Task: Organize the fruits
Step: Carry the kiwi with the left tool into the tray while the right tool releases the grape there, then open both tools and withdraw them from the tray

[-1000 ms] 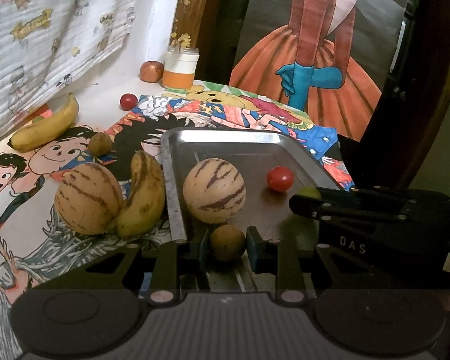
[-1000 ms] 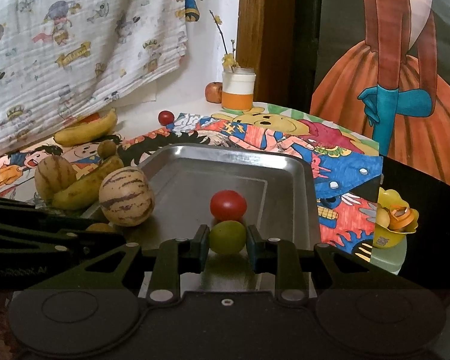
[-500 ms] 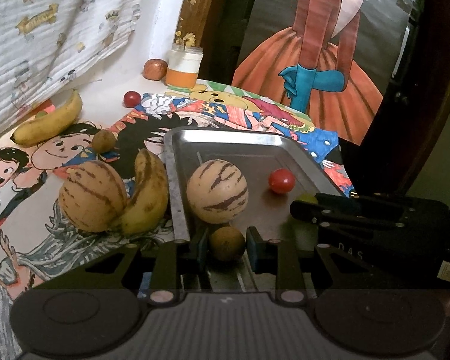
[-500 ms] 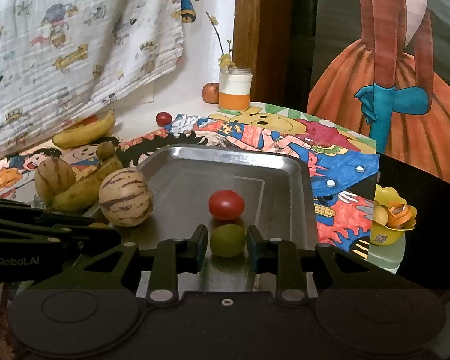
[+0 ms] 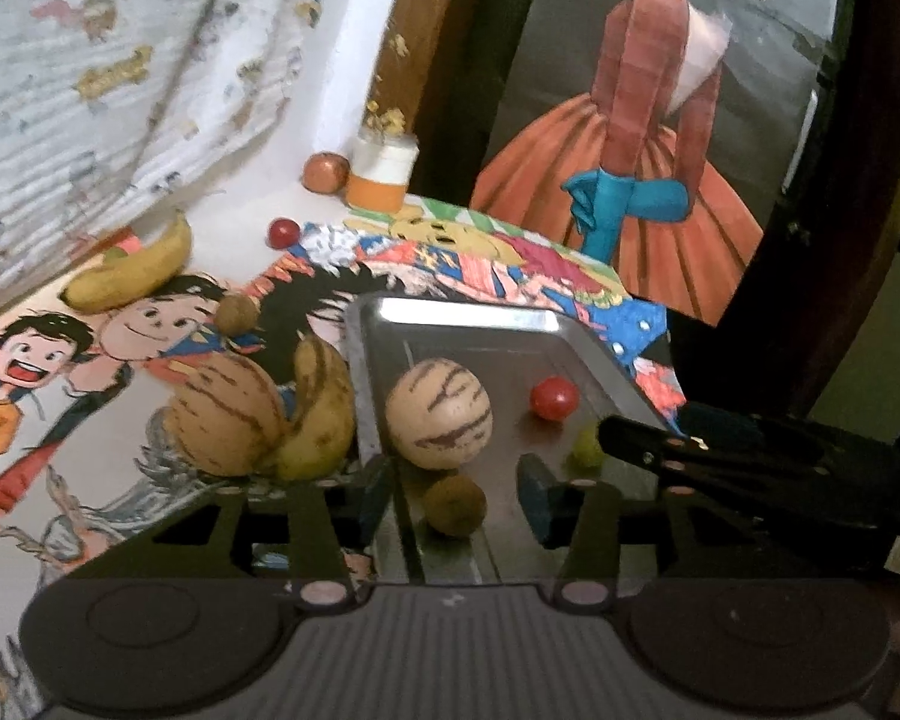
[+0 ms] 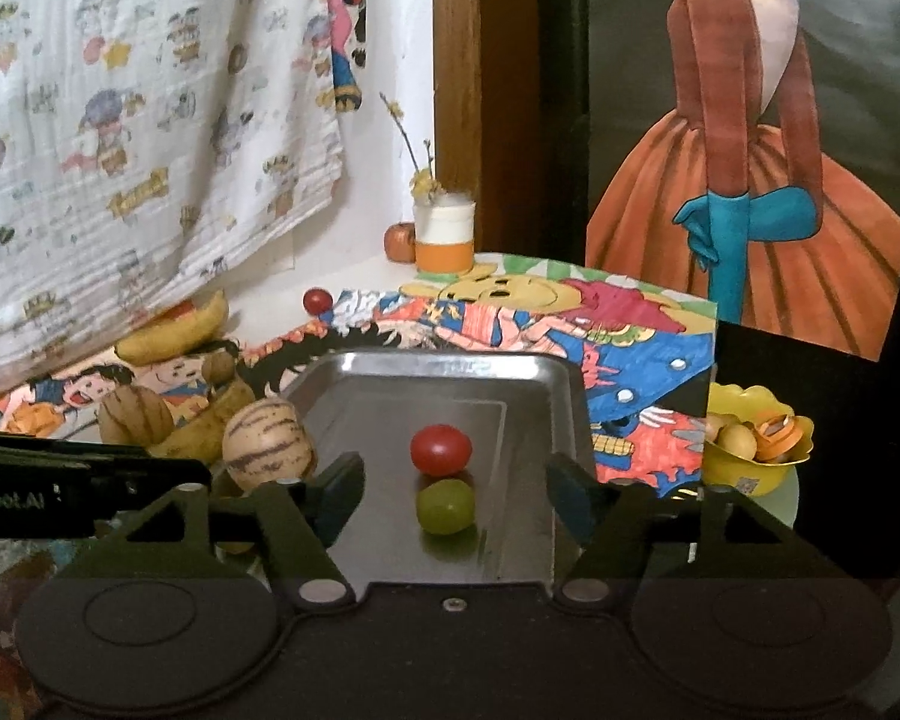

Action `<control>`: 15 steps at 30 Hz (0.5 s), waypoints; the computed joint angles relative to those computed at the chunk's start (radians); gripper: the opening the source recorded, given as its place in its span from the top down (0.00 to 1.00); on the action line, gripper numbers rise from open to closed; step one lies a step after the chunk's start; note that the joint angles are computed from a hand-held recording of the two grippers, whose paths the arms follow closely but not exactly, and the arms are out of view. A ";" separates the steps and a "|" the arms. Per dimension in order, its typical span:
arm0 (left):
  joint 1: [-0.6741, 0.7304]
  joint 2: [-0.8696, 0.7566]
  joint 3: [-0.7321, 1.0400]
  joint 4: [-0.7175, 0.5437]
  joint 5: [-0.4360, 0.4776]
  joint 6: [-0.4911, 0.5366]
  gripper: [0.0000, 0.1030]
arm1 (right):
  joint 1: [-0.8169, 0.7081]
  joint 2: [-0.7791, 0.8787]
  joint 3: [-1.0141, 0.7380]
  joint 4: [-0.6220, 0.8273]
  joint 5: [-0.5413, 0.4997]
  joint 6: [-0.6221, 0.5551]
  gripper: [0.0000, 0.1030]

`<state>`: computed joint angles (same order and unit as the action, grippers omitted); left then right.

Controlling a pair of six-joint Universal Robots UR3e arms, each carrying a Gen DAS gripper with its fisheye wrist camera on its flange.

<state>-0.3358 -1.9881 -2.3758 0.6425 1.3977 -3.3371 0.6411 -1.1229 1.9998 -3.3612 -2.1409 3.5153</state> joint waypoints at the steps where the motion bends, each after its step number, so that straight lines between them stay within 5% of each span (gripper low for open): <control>1: 0.006 0.012 -0.016 0.011 0.002 -0.007 0.43 | 0.006 -0.005 0.002 0.000 -0.006 0.004 0.28; 11: 0.060 0.122 -0.163 0.127 0.023 -0.052 0.04 | 0.088 -0.052 -0.006 0.025 -0.078 0.042 0.04; 15: 0.088 0.151 -0.237 0.216 0.009 -0.057 0.01 | 0.124 -0.068 -0.018 0.061 -0.108 0.070 0.01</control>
<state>-0.2479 -1.8375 -2.6133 0.8585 1.4066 -3.3941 0.7650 -1.1913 1.9814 -3.3004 -2.2485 3.5851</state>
